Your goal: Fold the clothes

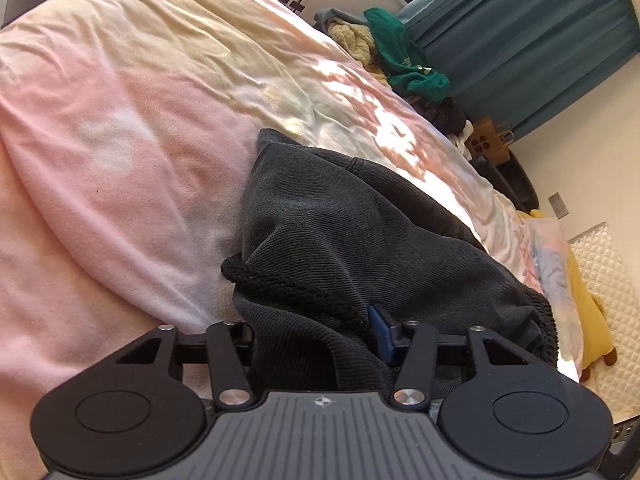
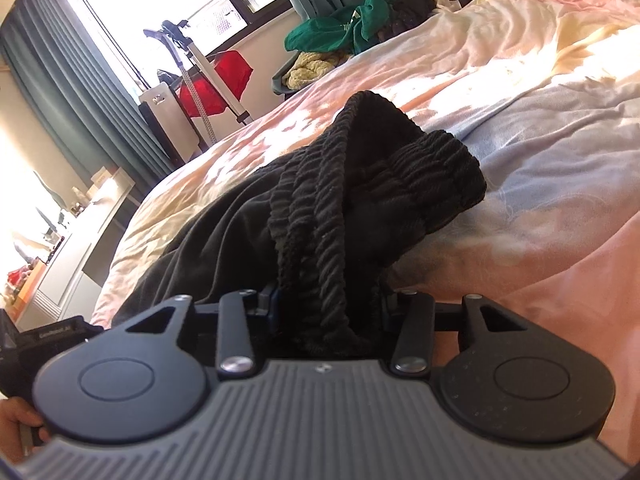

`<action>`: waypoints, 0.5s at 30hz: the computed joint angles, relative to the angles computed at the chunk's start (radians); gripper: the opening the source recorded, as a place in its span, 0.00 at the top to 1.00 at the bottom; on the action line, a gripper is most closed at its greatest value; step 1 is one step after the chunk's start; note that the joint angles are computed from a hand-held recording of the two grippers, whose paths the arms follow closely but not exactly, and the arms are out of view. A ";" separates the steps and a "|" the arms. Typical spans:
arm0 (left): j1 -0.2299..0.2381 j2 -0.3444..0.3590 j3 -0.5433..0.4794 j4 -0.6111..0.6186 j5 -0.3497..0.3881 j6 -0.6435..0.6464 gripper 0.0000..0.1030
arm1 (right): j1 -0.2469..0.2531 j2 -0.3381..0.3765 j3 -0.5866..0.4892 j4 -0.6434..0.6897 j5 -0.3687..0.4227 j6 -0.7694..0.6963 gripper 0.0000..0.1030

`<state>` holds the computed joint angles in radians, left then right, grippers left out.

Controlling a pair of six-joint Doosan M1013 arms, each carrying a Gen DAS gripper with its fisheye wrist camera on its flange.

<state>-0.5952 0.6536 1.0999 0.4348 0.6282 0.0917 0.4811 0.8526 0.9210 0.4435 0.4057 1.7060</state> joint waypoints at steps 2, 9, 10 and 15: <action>-0.012 0.000 -0.011 0.048 0.029 -0.019 0.61 | 0.002 -0.006 0.011 -0.012 -0.018 0.000 0.59; -0.055 -0.016 -0.040 0.153 0.114 -0.045 0.71 | -0.005 -0.053 0.073 0.080 -0.063 -0.042 0.64; -0.061 -0.016 -0.052 0.158 0.132 -0.042 0.71 | -0.006 -0.063 0.084 0.095 -0.070 -0.052 0.65; -0.077 0.000 -0.153 0.126 0.214 0.018 0.72 | -0.024 -0.104 0.118 0.206 -0.091 -0.111 0.66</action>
